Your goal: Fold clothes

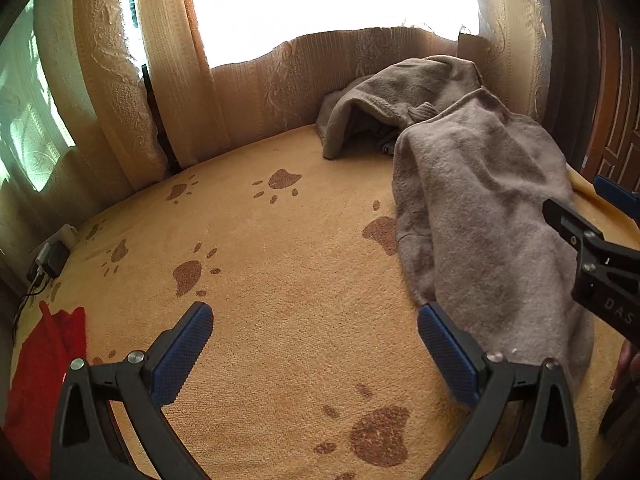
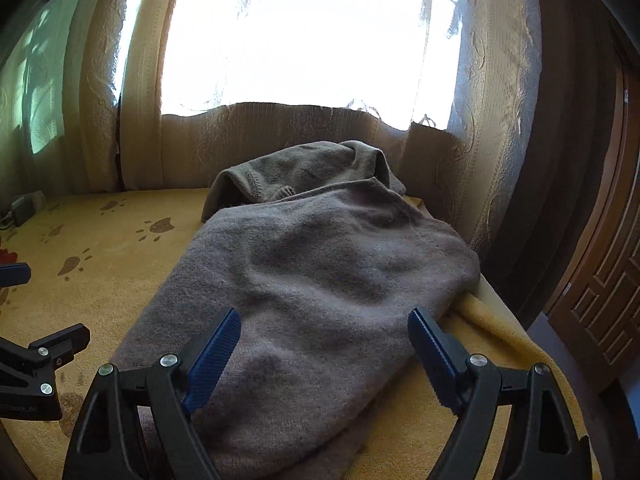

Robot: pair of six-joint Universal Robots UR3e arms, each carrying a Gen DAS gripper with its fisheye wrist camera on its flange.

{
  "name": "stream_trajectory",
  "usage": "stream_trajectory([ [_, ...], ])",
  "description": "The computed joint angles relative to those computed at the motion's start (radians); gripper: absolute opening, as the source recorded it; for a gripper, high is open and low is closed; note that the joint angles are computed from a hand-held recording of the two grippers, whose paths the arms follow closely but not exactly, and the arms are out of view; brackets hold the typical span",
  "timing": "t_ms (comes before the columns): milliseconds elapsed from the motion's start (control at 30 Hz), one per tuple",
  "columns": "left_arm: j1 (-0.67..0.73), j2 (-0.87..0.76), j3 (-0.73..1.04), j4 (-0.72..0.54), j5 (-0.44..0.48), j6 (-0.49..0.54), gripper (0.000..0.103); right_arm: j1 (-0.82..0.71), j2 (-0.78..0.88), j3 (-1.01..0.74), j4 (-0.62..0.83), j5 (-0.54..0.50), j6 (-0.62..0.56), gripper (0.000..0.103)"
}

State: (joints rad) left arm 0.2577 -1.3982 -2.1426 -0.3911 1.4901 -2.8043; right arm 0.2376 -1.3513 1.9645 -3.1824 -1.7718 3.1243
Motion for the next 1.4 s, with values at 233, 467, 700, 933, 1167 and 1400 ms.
stream_trajectory([
  [233, -0.154, -0.079, 0.087, 0.043, 0.097, -0.054, 0.103, -0.074, -0.037, 0.034, 0.004, 0.086, 0.02, 0.088],
  [467, -0.204, -0.122, 0.128, 0.03, 0.121, -0.078, 0.103, -0.131, -0.07, 0.052, 0.031, 0.156, 0.058, 0.088],
  [700, -0.215, -0.128, 0.141, -0.005, 0.056, -0.074, 0.103, -0.162, -0.083, 0.066, 0.03, 0.177, 0.084, 0.088],
  [933, -0.186, -0.149, 0.162, -0.05, -0.004, -0.093, 0.103, -0.19, -0.085, 0.072, 0.047, 0.2, 0.106, 0.088],
  [1167, -0.19, -0.16, 0.167, -0.046, -0.002, -0.092, 0.103, -0.172, -0.068, 0.064, 0.047, 0.186, 0.089, 0.088],
  [1400, 0.129, -0.128, 0.209, -0.376, -0.583, 0.038, 0.103, -0.205, -0.082, 0.082, 0.047, 0.214, 0.115, 0.088],
])
